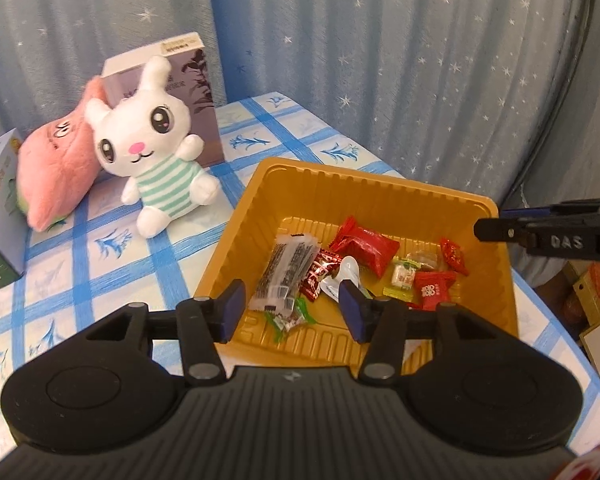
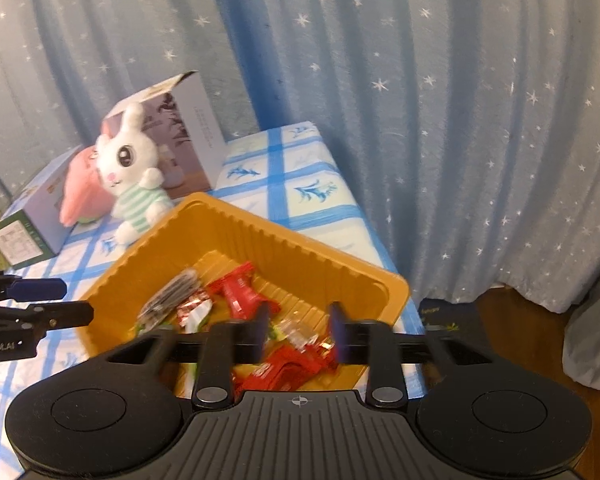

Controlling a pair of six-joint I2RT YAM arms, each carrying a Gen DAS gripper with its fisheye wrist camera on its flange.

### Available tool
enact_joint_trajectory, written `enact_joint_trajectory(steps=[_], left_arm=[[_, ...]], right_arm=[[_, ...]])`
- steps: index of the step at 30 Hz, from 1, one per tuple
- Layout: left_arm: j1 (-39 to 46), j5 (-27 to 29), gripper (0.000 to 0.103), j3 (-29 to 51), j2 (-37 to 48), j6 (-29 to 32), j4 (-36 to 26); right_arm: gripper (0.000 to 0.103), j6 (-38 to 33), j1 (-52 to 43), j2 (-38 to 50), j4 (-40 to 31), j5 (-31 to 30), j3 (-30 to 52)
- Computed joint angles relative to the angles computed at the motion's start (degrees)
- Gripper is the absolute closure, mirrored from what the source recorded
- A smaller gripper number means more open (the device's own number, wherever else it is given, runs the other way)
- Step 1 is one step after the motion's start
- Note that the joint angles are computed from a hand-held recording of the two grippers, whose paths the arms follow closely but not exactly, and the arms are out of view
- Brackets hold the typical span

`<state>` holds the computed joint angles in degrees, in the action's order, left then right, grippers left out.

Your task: Organize snacks

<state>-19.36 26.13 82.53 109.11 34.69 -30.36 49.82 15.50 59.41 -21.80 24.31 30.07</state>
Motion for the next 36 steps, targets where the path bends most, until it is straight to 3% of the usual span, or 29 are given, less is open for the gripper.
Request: enact_joint_trajectory(steps=[2,6,19,27,36], left_arm=[[0.9,0.4,0.049,-1.9,-2.4,-0.8,-0.2],[3.1,0.9,0.043,-5.4,-8.3,-2.2,-2.4],[13.0,1.3,0.037,-20.9,-32.1,-5.2,-12.4],[23.7,3.3,0.037,-27.9,-46.2,-0.3,-22.9],[39.9,7.3,0.037,-31.0,-56.9,12.0,-38.0]], right_arm=[[0.034,2.5,3.8,-2.5,-2.5,3.1,0.3],[0.028,7.1,10.2,-5.5,-8.9,5.1,2.5],[0.023,29.7,37.5,-2.4,-29.2,11.3,13.7],[0.023,42.6,55.5,4.1,-38.5,16.0,20.2],[0.023,53.5,69.4,10.9,-44.6,17.4,25.8]])
